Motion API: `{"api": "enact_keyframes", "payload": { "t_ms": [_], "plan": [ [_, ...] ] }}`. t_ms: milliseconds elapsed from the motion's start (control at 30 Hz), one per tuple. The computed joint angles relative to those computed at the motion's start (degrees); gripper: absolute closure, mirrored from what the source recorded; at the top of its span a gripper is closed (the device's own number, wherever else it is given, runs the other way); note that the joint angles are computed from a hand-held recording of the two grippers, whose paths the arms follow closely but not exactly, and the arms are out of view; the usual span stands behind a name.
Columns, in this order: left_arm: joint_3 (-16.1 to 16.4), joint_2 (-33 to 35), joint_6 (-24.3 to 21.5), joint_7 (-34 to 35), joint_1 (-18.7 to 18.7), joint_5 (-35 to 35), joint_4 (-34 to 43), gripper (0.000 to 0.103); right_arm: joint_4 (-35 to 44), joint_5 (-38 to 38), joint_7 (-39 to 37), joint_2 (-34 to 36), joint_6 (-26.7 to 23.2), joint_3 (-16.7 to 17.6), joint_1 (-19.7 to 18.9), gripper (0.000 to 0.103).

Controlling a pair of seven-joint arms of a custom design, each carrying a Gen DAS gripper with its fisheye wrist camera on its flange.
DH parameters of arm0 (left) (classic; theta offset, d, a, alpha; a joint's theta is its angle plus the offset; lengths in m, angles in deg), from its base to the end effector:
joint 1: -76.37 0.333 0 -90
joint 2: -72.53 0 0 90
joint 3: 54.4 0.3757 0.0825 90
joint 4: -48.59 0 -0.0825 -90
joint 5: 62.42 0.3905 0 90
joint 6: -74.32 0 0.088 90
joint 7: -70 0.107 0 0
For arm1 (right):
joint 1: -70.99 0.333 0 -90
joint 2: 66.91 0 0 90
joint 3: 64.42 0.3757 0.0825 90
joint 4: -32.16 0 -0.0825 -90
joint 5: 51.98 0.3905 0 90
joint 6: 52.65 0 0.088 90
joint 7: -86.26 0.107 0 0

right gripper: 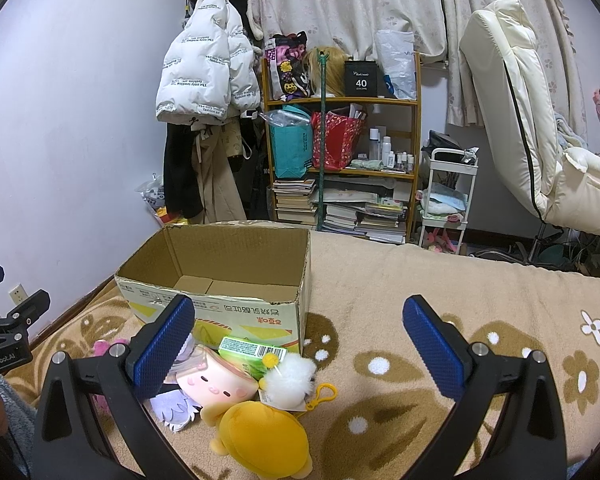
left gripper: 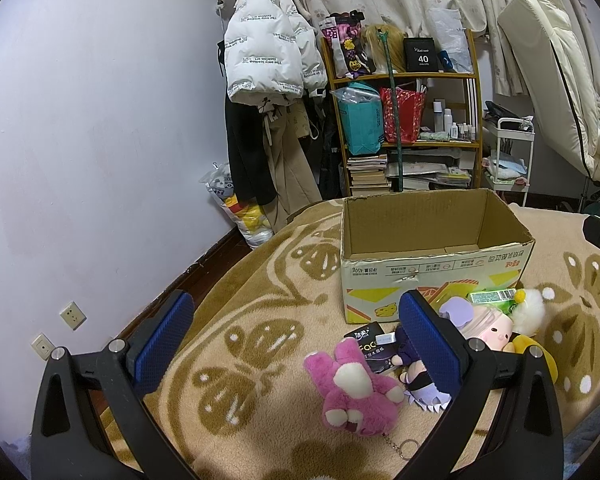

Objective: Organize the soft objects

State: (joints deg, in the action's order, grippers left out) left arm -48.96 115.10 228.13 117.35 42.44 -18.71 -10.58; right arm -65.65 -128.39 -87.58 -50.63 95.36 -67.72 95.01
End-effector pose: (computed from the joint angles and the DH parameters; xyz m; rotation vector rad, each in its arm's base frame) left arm 0.7190 -0.4552 0.5503 -1.2603 1.7948 -0.8882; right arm 0.6484 0.2691 0.5342 -1.3080 1.8032 -1.0636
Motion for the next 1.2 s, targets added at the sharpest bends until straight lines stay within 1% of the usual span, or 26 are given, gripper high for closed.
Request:
{"api": "enact_keyframes", "payload": {
  "t_ms": [833, 1067, 1200],
  "plan": [
    [0.18, 0.13, 0.21, 0.08, -0.01, 0.06, -0.21, 0.002, 0.02, 0.1, 0.01, 0.11, 0.22, -0.09, -0.04, 0.0],
    [0.06, 1.99, -0.08, 0.77, 0.45, -0.95, 0.95, 0.002, 0.02, 0.32, -0.24, 0.1, 0.41, -0.14, -0.16, 0.0],
    [-1.54, 2.64, -1.28, 3.48, 1.36, -3.56, 2.69, 0.002, 0.15, 1.74, -1.67, 0.11, 0.47, -0.01, -0.33, 0.0]
  ]
}}
